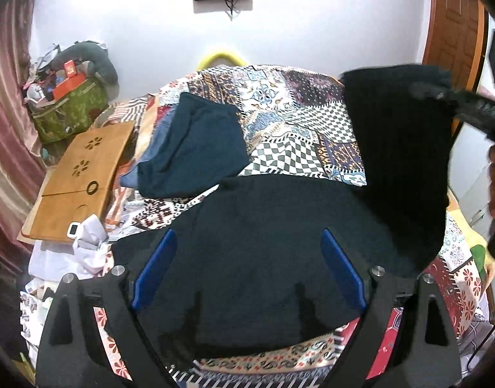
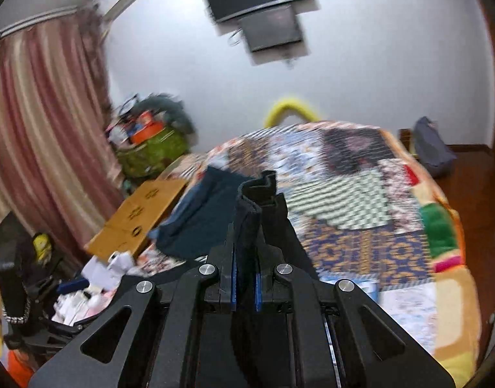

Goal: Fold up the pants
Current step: 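Lay the lifted leg onto the folded trousers with the right gripper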

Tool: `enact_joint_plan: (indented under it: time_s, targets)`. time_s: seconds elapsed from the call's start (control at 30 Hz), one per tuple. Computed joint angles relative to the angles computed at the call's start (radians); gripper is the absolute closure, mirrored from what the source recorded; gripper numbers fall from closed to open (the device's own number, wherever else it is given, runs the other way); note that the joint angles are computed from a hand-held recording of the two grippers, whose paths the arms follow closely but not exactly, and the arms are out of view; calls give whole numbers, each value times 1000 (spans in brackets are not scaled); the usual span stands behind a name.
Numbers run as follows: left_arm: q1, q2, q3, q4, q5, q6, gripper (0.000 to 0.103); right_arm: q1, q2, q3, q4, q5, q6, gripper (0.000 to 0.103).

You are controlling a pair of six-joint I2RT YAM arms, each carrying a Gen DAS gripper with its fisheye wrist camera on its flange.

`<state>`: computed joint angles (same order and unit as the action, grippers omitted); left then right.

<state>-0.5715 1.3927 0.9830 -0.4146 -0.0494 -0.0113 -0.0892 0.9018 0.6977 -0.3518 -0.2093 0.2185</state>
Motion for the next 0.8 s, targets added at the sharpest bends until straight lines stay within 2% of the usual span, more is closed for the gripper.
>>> enact_joint_plan:
  time_s: [0.2, 0.37, 0.57, 0.8]
  targets:
    - [57, -90, -66, -23, 26, -5, 12, 268, 161, -81, 150, 86, 74, 97]
    - [110, -123, -106, -38, 42, 4, 12, 421, 307, -109, 198, 121, 89, 96]
    - [160, -93, -108, -44, 71, -6, 12, 498, 367, -107, 152, 114, 49, 88]
    - [139, -34, -47, -57, 90, -31, 12, 477, 248, -96, 3, 64, -25, 77]
